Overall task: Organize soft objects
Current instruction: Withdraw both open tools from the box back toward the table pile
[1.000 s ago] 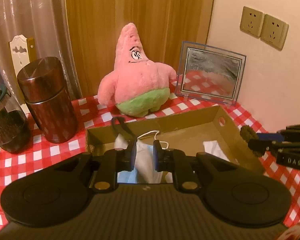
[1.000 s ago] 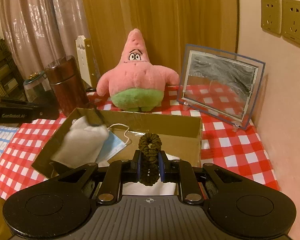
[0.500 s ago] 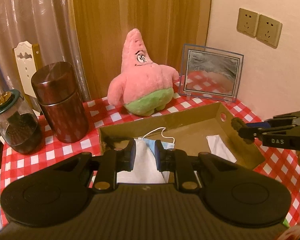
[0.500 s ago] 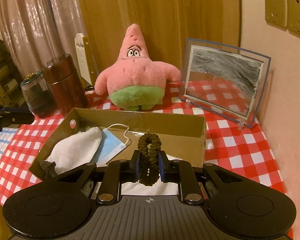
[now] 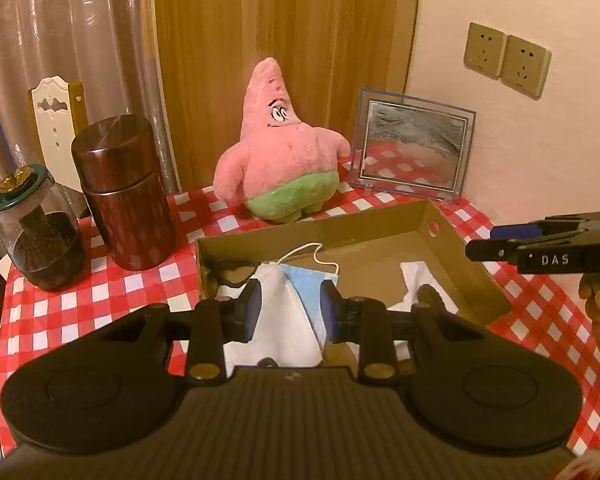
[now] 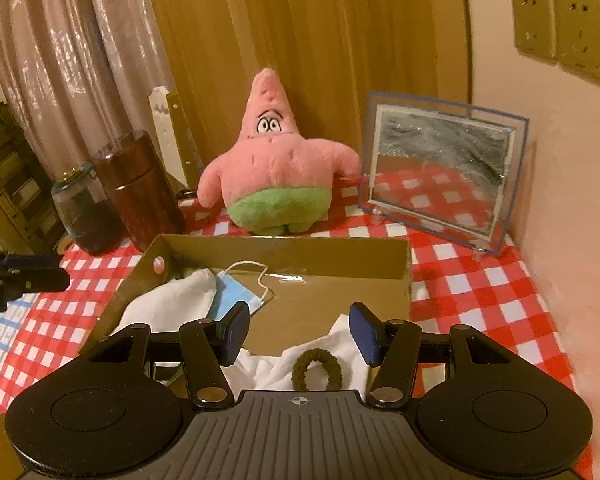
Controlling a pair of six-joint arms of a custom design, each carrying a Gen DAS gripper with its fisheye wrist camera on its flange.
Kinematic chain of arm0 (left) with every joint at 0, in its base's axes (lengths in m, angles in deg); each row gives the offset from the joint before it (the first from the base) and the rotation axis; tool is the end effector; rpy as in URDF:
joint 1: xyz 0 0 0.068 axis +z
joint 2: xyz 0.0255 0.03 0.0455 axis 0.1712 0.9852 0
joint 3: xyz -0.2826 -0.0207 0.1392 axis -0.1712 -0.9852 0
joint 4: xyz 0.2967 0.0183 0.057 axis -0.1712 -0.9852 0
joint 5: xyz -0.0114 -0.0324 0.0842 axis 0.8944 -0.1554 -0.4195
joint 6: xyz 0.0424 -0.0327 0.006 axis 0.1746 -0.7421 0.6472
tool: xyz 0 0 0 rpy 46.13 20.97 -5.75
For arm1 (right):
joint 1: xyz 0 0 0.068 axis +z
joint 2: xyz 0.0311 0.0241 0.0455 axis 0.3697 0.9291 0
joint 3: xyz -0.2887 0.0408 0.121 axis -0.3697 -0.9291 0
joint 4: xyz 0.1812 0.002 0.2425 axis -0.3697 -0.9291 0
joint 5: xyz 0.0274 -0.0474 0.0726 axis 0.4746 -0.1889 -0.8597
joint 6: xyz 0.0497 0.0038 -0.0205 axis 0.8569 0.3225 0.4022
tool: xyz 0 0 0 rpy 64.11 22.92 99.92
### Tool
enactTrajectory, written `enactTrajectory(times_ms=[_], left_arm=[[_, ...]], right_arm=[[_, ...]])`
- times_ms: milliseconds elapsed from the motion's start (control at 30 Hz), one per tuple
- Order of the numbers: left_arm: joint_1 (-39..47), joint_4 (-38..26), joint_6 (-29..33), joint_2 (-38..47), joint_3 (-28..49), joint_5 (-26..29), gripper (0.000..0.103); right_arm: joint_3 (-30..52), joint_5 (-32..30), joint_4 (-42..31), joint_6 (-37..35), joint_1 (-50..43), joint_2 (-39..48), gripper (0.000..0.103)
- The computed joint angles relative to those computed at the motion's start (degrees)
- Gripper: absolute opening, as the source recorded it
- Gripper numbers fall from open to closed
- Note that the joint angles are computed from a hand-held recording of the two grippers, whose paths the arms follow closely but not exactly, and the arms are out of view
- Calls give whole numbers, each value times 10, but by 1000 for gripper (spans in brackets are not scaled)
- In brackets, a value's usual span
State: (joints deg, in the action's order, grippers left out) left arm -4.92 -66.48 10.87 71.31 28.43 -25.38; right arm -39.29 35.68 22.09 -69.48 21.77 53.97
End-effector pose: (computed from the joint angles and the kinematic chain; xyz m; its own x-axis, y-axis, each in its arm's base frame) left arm 0.3757 -0.1111 0.1885 -0.5156 0.4095 -0.7527 0.6383 0.7695 -0.0186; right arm 0.2671 0.0018 0.1615 -0.6341 0.2656 -0.7262 0.1414 0.9632 0.2288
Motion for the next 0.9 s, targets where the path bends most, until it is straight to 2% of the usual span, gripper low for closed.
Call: enactTrajectory(times_ms=[167,333,500,633,767,833,900], left_arm=[[10,-3,-11,-58,-40,14,32],[26,-19,-20,-139,-86,22,34],[51,-52,-40,-246,-140,40,38],[74,-91,-52,-341,-184,56,42],[103,-146,-54,-438,-225,78,47],[123,-179,-59,-491,-246,93,51],[147,-215,-63,-545,-267,115,54]], right_arm=[[-20,26,-64,17,27,-102,56],[-33,80,-161,49,86,-230,56],[-31,167,-273,113,188,-349,56],[-14,282,-373,180,327,-412,56],[7,426,-491,319,507,-439,56],[21,494,-570,439,606,-431,56],[36,549,-667,603,717,-397,56]])
